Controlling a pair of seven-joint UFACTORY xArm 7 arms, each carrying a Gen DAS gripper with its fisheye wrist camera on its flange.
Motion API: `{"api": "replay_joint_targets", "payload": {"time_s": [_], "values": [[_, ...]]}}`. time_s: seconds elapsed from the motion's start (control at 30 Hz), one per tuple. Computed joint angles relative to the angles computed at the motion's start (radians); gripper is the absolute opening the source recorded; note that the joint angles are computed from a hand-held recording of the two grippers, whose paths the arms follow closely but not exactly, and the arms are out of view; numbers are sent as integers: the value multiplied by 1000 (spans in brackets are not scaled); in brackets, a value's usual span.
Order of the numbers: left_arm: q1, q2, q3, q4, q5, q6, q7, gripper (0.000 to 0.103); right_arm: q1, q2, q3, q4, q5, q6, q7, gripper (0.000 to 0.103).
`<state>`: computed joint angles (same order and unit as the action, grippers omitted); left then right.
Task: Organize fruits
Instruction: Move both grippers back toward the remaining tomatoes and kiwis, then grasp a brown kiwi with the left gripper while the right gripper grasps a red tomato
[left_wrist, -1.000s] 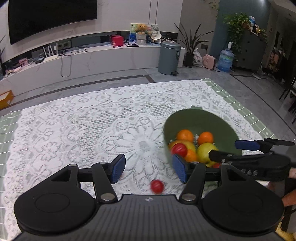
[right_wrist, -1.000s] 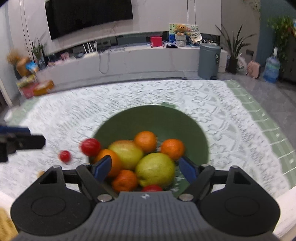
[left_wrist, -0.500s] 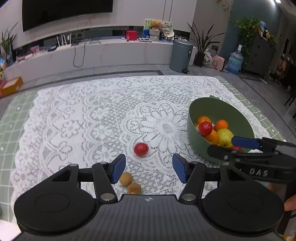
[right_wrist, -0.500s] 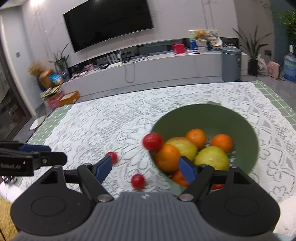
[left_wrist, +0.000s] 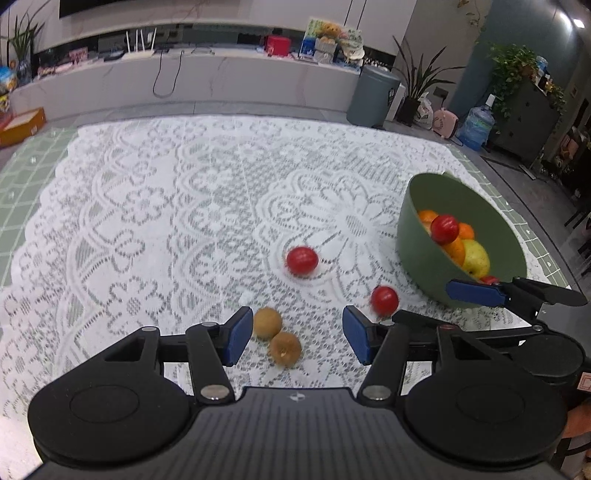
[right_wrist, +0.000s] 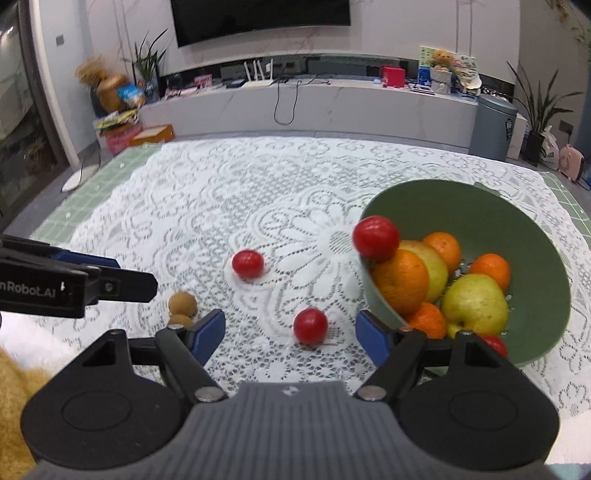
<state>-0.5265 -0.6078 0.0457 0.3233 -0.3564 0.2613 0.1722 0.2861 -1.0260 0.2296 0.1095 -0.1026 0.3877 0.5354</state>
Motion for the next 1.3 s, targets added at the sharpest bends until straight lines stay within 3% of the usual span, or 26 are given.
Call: {"api": "replay_joint_targets", "payload": {"time_s": [0.23,0.53,0.83,1.2,1.3], "values": [[-49,56,59,3,-57,3,63,60,-16,93,26,28,-18,-11,3,62],[-79,125,71,0,-159,-35,129,53,-44,149,61,48,-64,-24,37,49],[-128,158,104,6,-253,-62,212,49,-156,199,258,111,-230,26,172,43],[-133,194,91,22,-351,-68,307,44,-179,283,257,154,-353,56,288,42],[-130,198,84,22,-364,-73,320,40,-185,317,262,173,-380,65,315,35]]}}
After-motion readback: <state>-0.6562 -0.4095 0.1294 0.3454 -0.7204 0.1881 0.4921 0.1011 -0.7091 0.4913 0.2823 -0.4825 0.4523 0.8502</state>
